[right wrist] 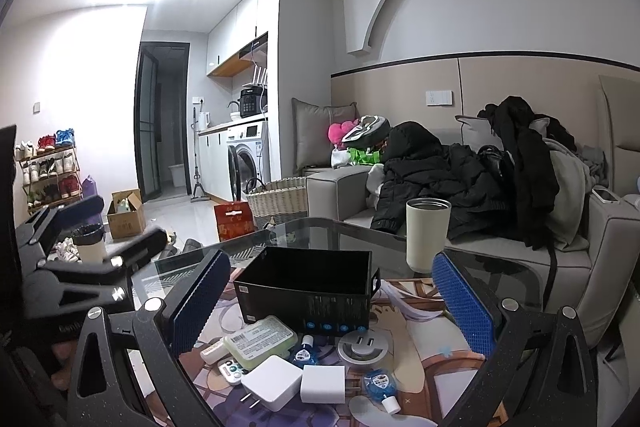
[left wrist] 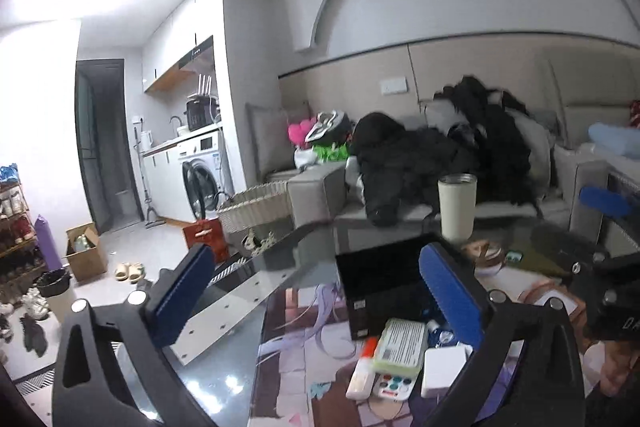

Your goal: Organize rigid objects

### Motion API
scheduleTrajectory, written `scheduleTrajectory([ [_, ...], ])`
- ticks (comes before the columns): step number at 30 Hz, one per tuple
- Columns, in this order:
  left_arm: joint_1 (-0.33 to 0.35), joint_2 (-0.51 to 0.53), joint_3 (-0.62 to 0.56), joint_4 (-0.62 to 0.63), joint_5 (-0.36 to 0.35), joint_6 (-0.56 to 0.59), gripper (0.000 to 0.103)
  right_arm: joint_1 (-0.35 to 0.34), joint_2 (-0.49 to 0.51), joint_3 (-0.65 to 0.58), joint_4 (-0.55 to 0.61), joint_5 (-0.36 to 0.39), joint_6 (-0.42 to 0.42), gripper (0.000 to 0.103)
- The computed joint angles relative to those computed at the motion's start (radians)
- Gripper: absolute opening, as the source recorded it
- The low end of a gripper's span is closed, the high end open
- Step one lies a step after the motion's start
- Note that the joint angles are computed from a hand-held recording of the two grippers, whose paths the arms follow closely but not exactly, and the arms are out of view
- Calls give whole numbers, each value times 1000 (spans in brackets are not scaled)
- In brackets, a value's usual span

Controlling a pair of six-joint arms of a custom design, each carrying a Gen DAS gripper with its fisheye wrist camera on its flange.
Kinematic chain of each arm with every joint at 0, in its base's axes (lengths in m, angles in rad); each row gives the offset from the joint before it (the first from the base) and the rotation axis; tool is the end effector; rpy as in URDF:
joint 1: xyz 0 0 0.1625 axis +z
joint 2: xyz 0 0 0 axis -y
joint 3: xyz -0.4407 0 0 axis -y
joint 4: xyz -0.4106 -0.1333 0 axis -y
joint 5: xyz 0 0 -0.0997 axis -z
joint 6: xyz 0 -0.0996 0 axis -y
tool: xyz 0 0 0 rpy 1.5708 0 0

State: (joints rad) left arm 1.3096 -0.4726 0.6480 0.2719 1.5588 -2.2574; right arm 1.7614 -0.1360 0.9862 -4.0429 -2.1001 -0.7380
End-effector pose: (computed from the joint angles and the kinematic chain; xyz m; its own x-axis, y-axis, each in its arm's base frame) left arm -0.0879 -0.8495 0.1585 -0.5278 0.4802 -0.7006 0.8201 0.0733 -0.5675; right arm 0.2309 -0.7583 0.0177 -0.7042 0.2791 0.6528 -0.6273 0.1860 -0.7562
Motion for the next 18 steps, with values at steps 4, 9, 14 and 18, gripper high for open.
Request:
scheduleTrajectory([
  [4,-6,25,-43,55,-50,28,103,0,1,-3,3,-1,1,103],
  [9,9,66,-144,203,30,9,103,1,3,-9,6,-2,-9,103],
  [14,21,85,-194,263,90,-8,103,0,4,-11,-4,5,-22,103],
  [18,21,104,-235,290,90,-27,103,-1,6,-12,-6,7,-17,103],
])
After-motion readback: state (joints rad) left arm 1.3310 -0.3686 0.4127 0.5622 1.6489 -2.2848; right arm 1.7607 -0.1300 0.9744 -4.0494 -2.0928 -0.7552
